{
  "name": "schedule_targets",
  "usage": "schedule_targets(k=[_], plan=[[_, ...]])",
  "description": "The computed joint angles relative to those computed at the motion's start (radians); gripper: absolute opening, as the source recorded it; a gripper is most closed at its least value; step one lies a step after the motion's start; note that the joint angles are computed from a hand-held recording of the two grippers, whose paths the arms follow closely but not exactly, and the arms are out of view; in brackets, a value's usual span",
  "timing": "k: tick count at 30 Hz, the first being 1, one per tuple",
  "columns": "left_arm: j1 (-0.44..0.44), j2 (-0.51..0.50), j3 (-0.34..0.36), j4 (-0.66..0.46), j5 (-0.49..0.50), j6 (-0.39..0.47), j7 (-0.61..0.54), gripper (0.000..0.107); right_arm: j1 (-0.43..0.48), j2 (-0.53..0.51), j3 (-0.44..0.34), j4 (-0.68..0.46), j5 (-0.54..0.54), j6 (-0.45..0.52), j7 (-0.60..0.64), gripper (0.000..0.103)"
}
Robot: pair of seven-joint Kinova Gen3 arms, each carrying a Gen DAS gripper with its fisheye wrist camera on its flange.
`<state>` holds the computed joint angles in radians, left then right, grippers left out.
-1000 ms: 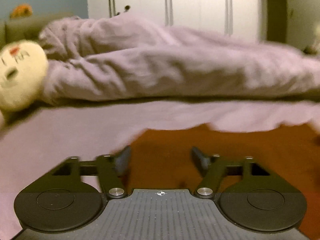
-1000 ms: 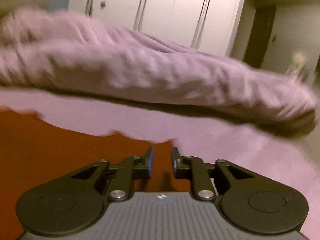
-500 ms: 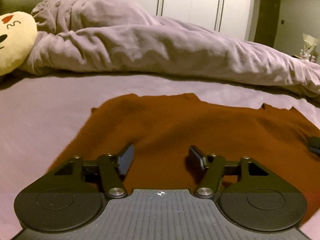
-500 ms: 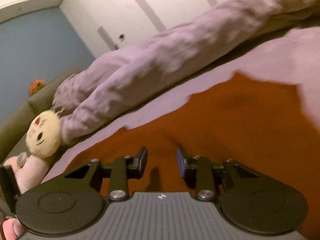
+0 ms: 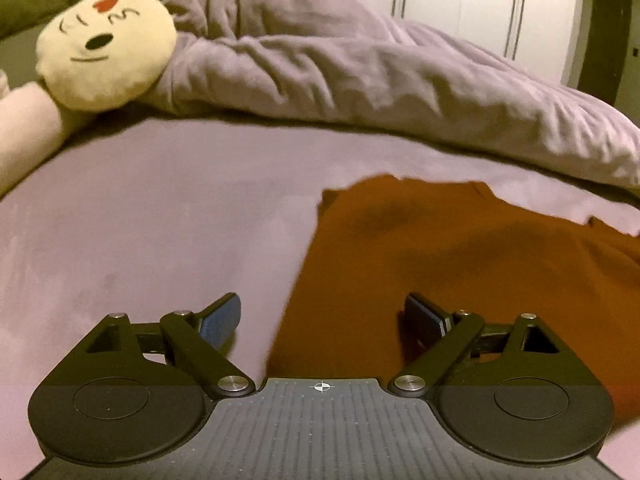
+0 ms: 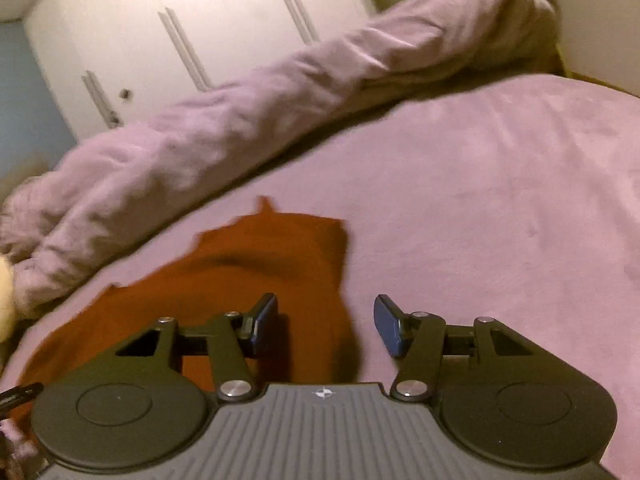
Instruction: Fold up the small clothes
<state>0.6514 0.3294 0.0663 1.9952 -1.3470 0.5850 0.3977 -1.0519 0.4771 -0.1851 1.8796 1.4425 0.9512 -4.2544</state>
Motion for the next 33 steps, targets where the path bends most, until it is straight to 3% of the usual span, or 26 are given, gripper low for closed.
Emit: schedule_targets(k=[2,5,10,12,17,24,28,33], plan=[[-0.005,-0.02,0.017,0.012,0.025,-0.022,-0.048,0.094,0.002,0.011,-0.041,-0.014,0.012,0.034,0.032,0.054],[-0.002,-0.004,0.036,-0.015,0.108,0.004,-0.15,0.094,0.08,0.053,-0.18,-0.077,-0.012,0.128,0.154,0.054],[0.001,0.0,0.006,-0.047,0.23,-0.014,-0.229,0.094,0.223,0.126,-0.401,-0.188,-0.079,0.279,0.358,0.058],[0.003,0.001,-0.006,-0.056,0.267,-0.02,-0.269,0.094,0.215,0.144,-0.415,-0.221,-0.096,0.333,0.439,0.06],[0.016,-0.003,-0.037,-0.06,0.312,-0.036,-0.327,0.094,0.071,0.152,-0.216,-0.309,-0.222,0.339,0.638,0.066],[0.03,-0.005,-0.063,-0.06,0.33,-0.037,-0.357,0.095,-0.127,0.139,0.101,-0.345,-0.384,0.227,0.761,0.066],[0.04,-0.004,-0.068,-0.065,0.329,-0.012,-0.36,0.096,-0.137,0.141,0.128,-0.356,-0.414,0.216,0.787,0.07],[0.102,0.0,-0.072,-0.086,0.238,0.156,-0.253,0.094,-0.149,0.161,0.145,-0.417,-0.451,0.28,0.829,0.074]])
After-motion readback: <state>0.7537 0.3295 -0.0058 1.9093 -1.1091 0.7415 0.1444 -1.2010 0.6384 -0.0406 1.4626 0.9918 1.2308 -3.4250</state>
